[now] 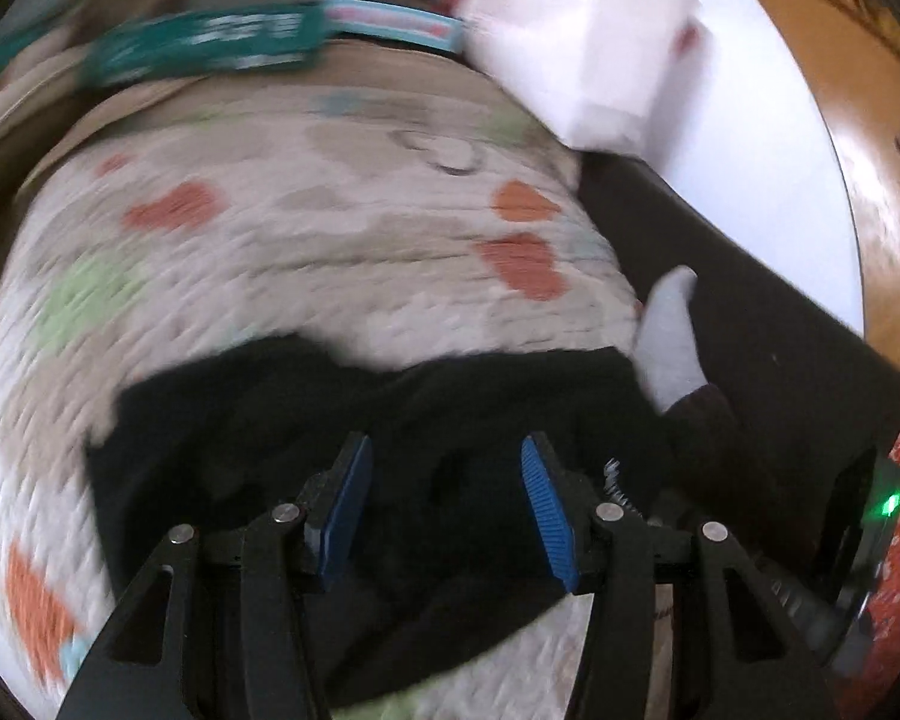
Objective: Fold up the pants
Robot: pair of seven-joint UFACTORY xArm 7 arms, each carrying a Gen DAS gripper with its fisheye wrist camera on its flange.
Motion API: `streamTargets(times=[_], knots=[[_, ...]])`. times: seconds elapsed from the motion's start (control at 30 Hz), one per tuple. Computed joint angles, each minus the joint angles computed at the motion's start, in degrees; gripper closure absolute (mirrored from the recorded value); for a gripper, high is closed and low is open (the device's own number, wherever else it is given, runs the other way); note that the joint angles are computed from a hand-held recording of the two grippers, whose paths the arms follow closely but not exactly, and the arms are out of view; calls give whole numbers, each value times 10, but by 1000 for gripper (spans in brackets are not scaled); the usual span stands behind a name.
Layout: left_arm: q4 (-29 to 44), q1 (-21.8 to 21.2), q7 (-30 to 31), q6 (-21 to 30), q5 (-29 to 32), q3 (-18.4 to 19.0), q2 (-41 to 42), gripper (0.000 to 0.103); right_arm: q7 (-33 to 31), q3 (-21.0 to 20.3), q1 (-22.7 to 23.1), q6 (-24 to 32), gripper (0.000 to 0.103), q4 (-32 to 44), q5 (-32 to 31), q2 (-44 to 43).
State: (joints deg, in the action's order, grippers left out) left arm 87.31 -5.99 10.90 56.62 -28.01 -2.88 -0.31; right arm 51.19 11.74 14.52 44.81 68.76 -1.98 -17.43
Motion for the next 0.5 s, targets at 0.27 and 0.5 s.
streamTargets(times=[0.27,0.5], knots=[[258,-58,25,90,71,-60,209,50,33,-16,-16,-46,31,-76,16,-12],[485,-131,10,175,150,-64,382,43,40,-20,-25,-123,31,-102,17,-1]])
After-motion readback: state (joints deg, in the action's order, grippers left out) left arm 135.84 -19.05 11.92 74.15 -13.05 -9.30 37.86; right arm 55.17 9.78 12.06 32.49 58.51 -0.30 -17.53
